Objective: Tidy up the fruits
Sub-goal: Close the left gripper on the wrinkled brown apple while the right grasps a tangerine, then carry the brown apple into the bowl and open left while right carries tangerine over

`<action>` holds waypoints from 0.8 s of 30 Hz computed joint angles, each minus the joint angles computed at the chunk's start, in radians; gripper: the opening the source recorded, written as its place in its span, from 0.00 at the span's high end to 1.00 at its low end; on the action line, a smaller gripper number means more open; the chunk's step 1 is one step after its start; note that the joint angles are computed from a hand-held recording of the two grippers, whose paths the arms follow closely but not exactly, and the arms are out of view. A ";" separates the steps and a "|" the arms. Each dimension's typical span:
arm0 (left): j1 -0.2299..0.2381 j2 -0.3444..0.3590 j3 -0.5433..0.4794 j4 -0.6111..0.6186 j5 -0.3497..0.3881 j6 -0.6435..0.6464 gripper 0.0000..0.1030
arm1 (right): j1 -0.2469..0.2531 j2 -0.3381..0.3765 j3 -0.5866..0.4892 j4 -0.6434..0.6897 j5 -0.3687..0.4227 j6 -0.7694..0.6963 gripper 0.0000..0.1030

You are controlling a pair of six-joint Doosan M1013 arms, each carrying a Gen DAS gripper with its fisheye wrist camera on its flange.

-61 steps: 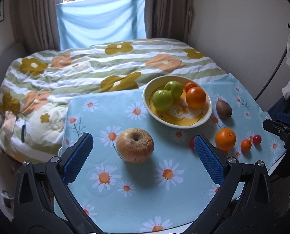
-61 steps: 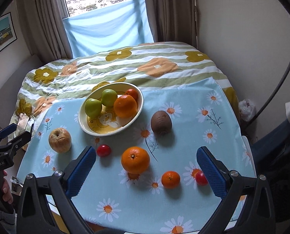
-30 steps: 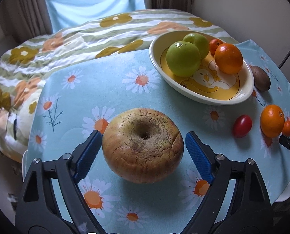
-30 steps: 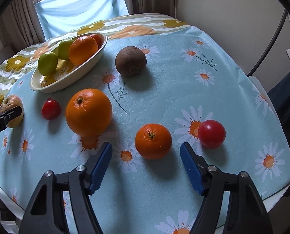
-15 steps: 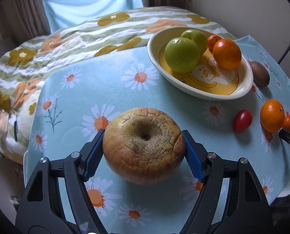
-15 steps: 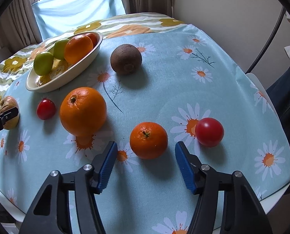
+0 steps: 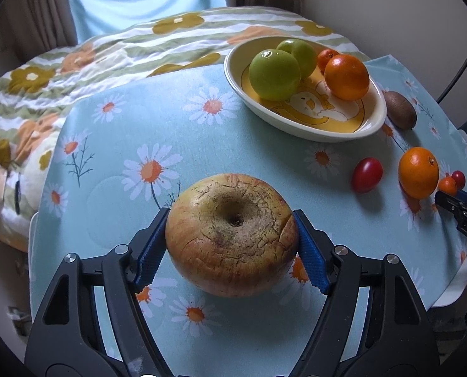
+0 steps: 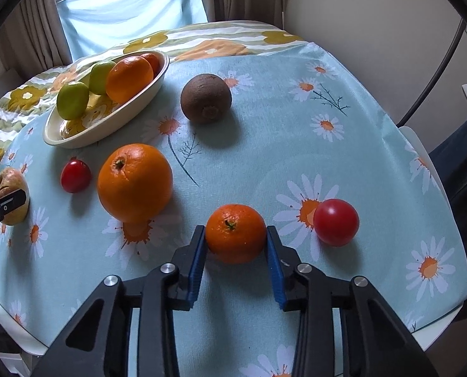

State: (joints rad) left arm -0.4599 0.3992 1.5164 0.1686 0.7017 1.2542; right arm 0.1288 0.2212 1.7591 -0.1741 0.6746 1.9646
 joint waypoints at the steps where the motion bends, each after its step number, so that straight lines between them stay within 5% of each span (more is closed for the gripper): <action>1: -0.001 -0.004 0.003 0.002 -0.001 -0.007 0.22 | 0.001 -0.002 0.000 -0.001 -0.001 0.000 0.67; 24: -0.007 -0.116 -0.003 0.023 -0.067 -0.009 0.22 | 0.009 -0.050 -0.108 0.154 0.035 -0.220 0.67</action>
State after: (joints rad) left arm -0.4670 0.2828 1.5133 0.1921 0.6346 1.2450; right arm 0.1376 0.1709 1.6515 -0.0201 0.7092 1.7443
